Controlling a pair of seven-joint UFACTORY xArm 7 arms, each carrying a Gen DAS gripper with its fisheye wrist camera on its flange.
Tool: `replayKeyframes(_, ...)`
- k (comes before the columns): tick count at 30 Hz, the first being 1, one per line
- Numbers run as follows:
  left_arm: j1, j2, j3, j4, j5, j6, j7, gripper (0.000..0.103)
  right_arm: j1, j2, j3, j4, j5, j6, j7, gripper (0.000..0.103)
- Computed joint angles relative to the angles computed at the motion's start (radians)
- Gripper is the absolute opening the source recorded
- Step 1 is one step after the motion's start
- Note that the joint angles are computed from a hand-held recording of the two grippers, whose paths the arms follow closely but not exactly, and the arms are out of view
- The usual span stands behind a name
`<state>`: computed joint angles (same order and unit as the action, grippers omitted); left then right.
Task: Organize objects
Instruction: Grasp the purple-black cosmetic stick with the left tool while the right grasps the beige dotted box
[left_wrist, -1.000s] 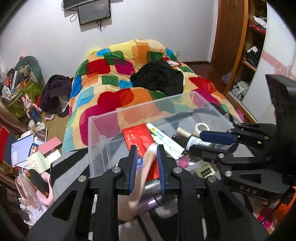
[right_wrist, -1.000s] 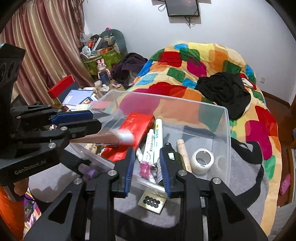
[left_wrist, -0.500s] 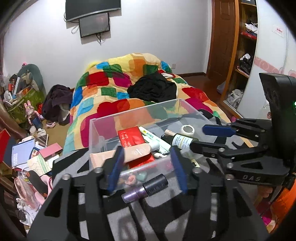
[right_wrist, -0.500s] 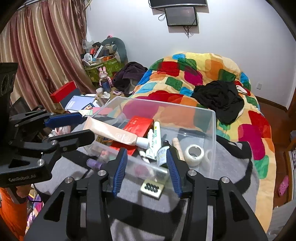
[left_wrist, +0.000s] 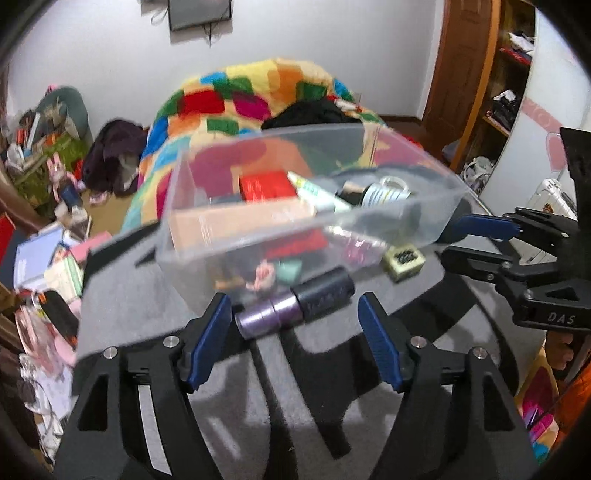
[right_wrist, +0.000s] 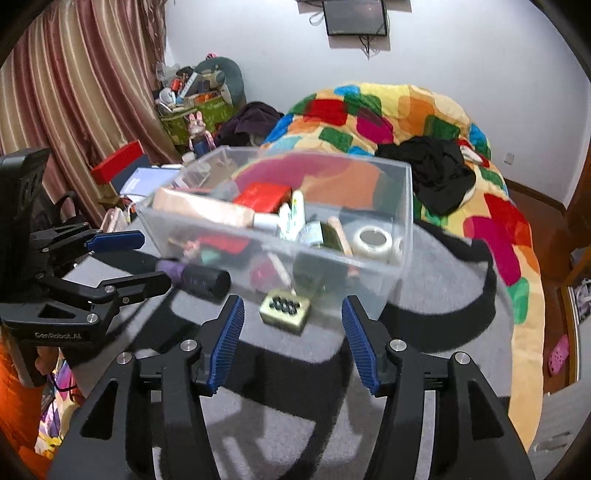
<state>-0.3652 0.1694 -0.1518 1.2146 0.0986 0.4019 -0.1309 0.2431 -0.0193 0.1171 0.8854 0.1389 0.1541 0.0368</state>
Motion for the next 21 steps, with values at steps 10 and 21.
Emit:
replayKeyframes(10, -0.022, 0.092, 0.01, 0.097, 0.001, 0.087, -0.056, 0.087, -0.005, 0.115, 0.005, 0.089, -0.055, 0.098, 0.044, 0.053)
replayKeyframes(21, -0.005, 0.157, -0.004, 0.184, -0.094, 0.166, -0.096, 0.094, 0.006, 0.151, -0.005, 0.124, -0.132, 0.123, 0.118, 0.052)
